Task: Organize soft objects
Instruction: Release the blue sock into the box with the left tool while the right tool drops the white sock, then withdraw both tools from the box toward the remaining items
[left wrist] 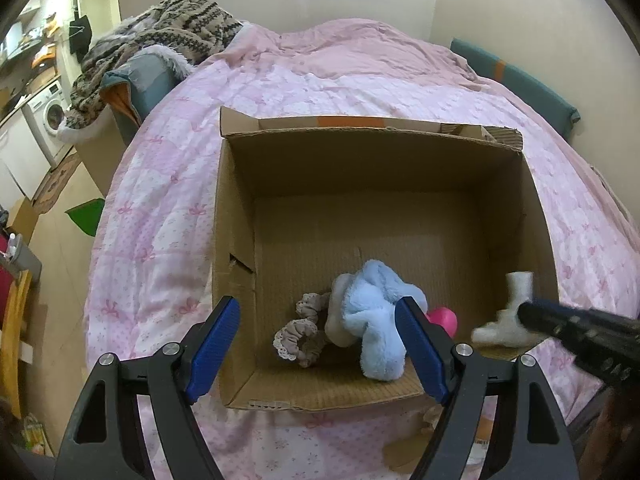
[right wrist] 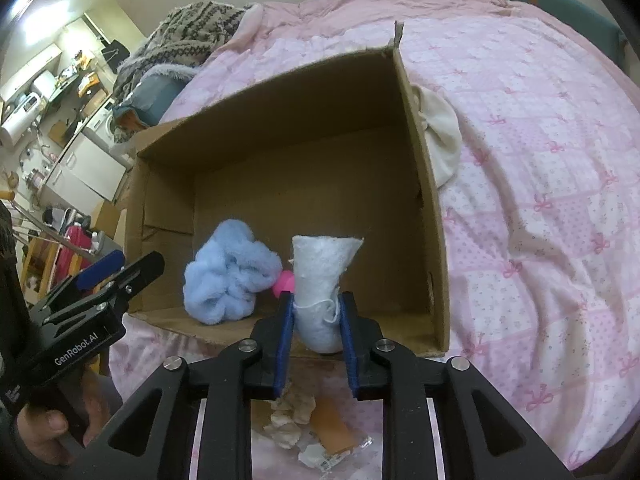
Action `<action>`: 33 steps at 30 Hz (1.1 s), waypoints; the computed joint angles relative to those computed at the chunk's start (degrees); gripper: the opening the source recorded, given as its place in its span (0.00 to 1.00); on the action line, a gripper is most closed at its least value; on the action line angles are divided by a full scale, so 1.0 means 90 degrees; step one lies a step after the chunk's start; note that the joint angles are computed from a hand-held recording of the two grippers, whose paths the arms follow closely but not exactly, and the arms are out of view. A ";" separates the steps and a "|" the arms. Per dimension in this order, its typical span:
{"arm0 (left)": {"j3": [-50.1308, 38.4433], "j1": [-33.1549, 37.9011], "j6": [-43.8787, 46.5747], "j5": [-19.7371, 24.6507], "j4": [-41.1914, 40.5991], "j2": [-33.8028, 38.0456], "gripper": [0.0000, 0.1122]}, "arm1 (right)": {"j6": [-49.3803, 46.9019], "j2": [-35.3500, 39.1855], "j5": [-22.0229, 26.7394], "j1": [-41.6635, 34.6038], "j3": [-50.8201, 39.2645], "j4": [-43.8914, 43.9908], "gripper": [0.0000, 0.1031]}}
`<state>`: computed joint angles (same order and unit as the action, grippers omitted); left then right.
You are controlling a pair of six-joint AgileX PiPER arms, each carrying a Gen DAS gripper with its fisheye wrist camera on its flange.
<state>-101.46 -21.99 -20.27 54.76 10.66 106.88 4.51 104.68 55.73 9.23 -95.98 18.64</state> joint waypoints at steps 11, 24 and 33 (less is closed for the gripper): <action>0.0072 0.0044 -0.0070 0.0009 -0.0020 -0.0102 0.69 | 0.0337 -0.0459 -0.0738 -0.0088 0.0365 -0.0172 0.71; 0.0311 0.0018 -0.0134 0.0402 -0.0012 -0.0722 0.69 | 0.0332 -0.0774 -0.0761 -0.0145 0.0675 0.0019 0.71; 0.0750 -0.0037 -0.0342 0.0489 0.0040 -0.1229 0.69 | 0.0357 -0.1258 -0.0744 -0.0101 0.1096 -0.0035 0.71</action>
